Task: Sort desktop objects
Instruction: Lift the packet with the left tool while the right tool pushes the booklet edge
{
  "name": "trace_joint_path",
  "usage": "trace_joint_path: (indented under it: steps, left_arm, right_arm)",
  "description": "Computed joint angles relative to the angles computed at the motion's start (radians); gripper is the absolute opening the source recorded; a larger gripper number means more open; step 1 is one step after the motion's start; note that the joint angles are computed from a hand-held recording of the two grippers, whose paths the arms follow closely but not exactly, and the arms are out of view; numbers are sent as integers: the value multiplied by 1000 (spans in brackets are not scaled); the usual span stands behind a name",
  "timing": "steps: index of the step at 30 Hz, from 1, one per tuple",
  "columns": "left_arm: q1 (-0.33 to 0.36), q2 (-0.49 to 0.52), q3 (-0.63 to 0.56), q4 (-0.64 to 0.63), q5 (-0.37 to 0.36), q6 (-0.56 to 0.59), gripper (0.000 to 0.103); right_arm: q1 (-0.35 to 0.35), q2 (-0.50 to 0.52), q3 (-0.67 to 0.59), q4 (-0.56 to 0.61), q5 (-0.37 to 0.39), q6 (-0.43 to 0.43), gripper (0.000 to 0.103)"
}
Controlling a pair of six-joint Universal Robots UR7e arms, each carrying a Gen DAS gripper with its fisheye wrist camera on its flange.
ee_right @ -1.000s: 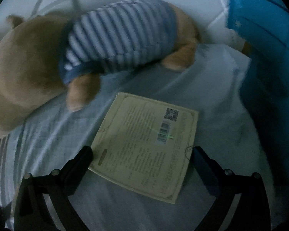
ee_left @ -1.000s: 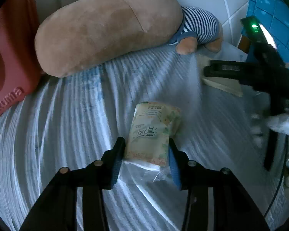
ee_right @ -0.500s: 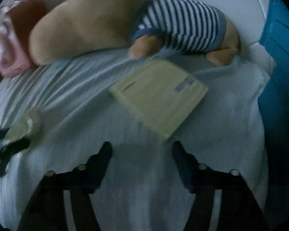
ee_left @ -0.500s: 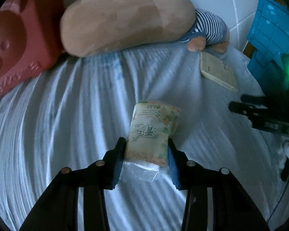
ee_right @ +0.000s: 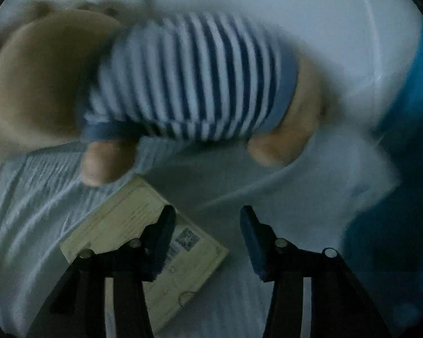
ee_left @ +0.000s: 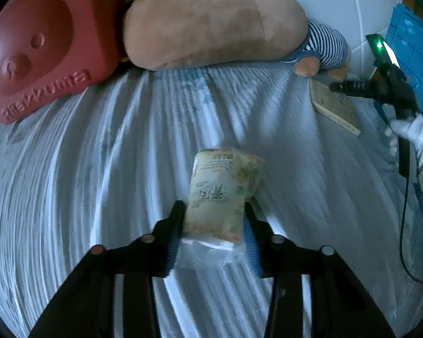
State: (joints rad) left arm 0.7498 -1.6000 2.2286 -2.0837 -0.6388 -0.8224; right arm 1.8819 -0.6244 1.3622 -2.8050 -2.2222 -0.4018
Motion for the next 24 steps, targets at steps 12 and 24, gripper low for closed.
trace_joint_path:
  steps: [12,24]
  left_arm:
    - [-62,-102,3,283,-1,-221,31]
    - [-88,-176,37,340,-10,-326,31]
  right_arm:
    - [98,-292,408,279,275,77,58]
    - [208,-127,366,-25,13,350,103]
